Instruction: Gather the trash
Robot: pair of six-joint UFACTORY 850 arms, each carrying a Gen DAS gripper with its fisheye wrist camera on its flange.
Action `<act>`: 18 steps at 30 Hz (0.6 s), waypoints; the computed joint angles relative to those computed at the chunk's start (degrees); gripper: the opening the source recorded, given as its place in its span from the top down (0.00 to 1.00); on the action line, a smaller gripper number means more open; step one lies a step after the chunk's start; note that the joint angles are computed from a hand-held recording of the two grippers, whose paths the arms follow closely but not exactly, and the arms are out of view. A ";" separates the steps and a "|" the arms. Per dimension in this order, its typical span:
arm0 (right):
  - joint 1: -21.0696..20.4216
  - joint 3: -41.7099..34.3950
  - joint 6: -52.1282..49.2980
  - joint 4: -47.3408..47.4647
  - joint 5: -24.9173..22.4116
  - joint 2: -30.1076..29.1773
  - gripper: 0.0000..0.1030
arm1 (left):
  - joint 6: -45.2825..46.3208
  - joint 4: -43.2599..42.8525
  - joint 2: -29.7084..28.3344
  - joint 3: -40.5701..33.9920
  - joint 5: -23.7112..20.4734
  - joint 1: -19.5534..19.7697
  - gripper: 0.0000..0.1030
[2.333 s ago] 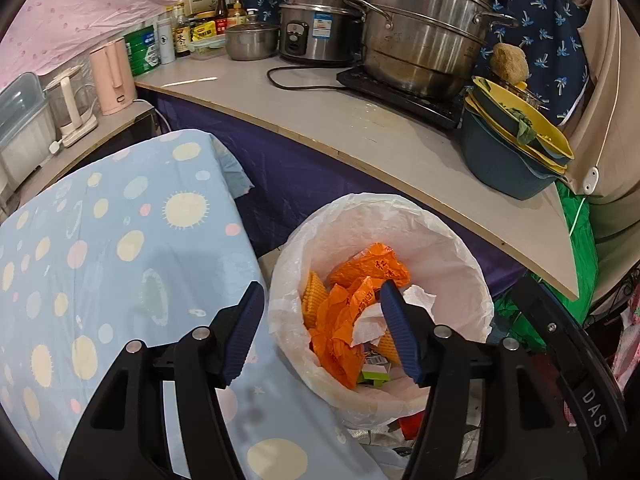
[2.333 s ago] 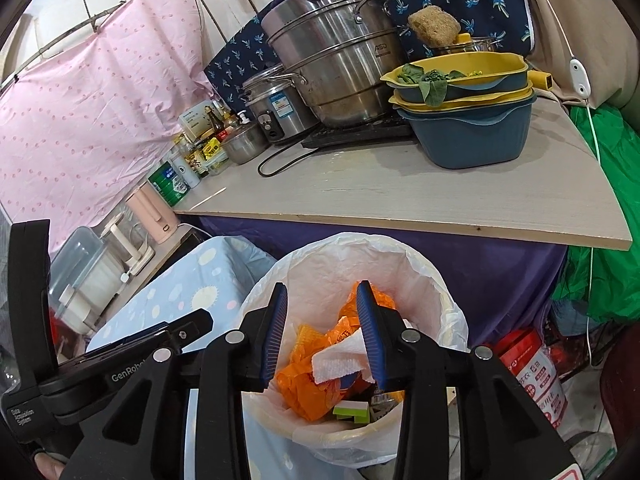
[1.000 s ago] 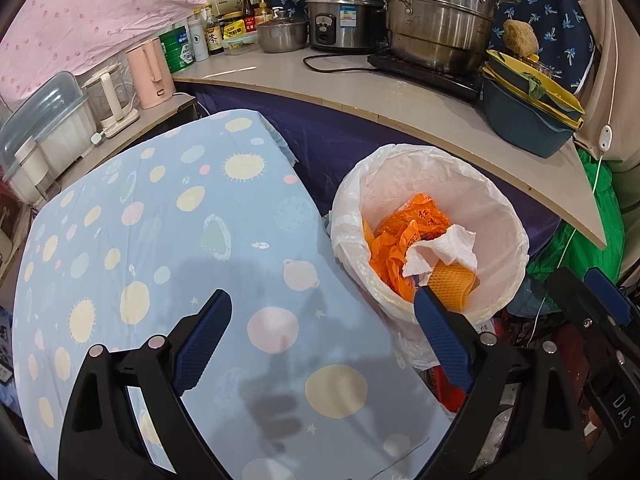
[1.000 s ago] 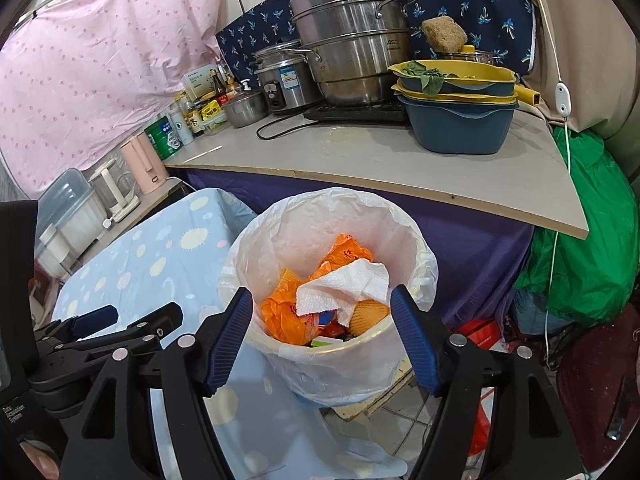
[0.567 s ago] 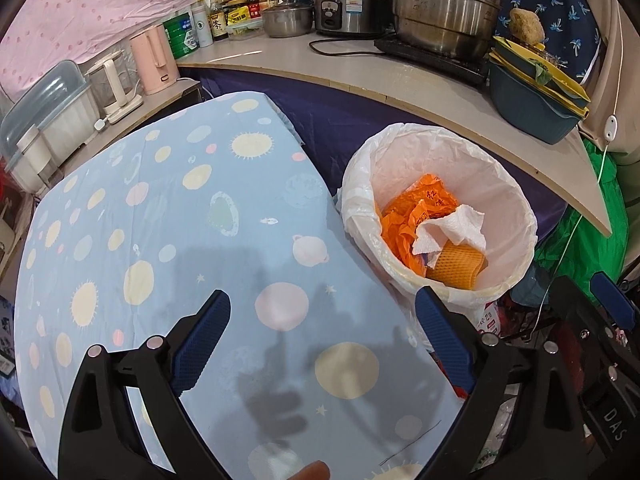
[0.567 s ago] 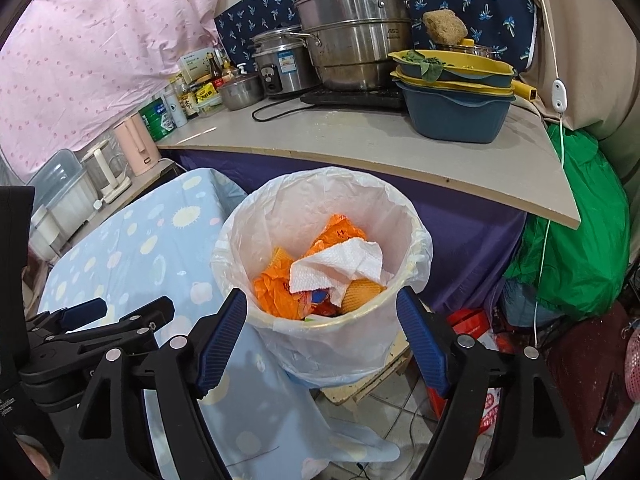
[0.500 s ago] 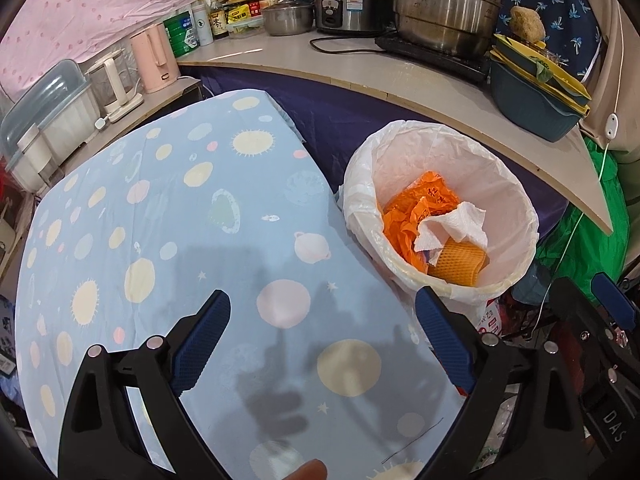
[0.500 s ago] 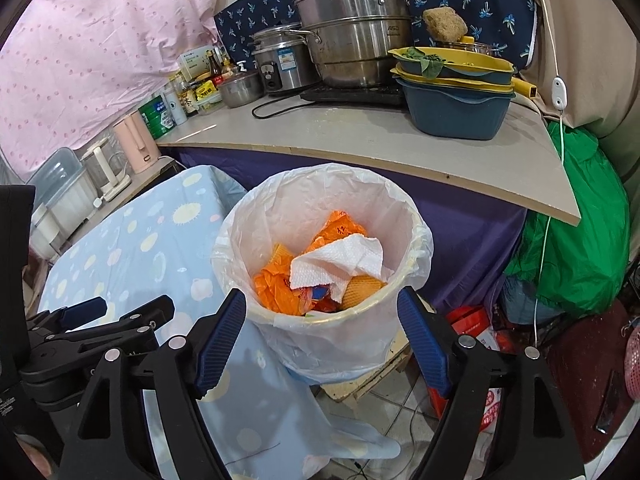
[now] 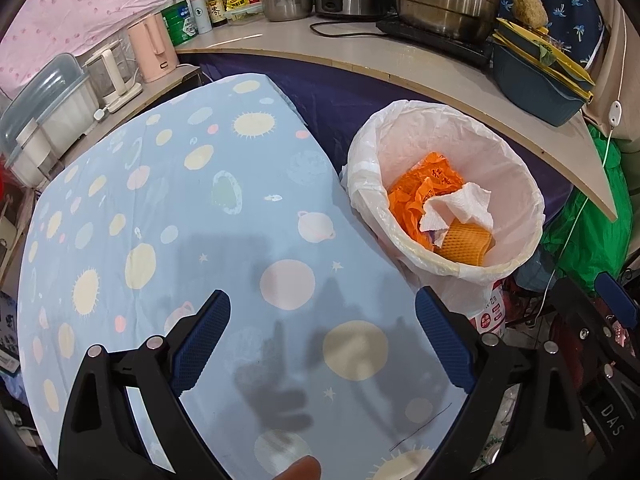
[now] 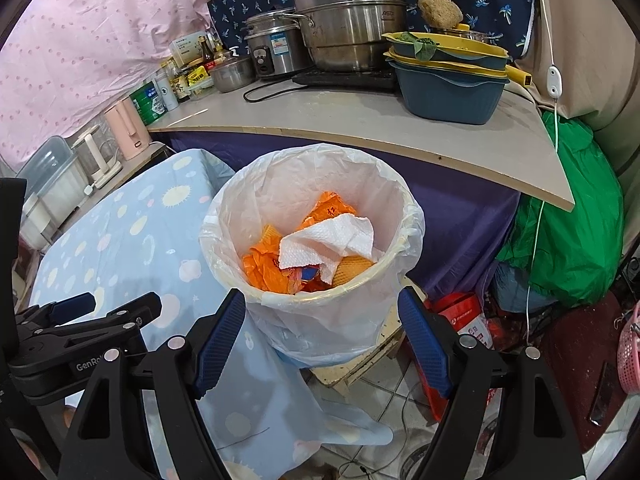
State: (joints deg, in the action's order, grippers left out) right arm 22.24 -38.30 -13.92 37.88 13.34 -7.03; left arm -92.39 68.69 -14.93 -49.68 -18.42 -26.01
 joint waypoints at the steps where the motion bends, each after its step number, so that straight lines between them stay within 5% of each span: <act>1: -0.06 -0.02 -0.06 0.13 -0.07 -0.11 0.27 | 0.22 -0.24 -0.08 -0.04 0.00 0.02 0.13; 18: -0.16 -0.54 -1.08 1.27 -0.75 -1.27 0.27 | 4.49 -4.73 -1.40 -0.92 -0.32 -0.08 0.13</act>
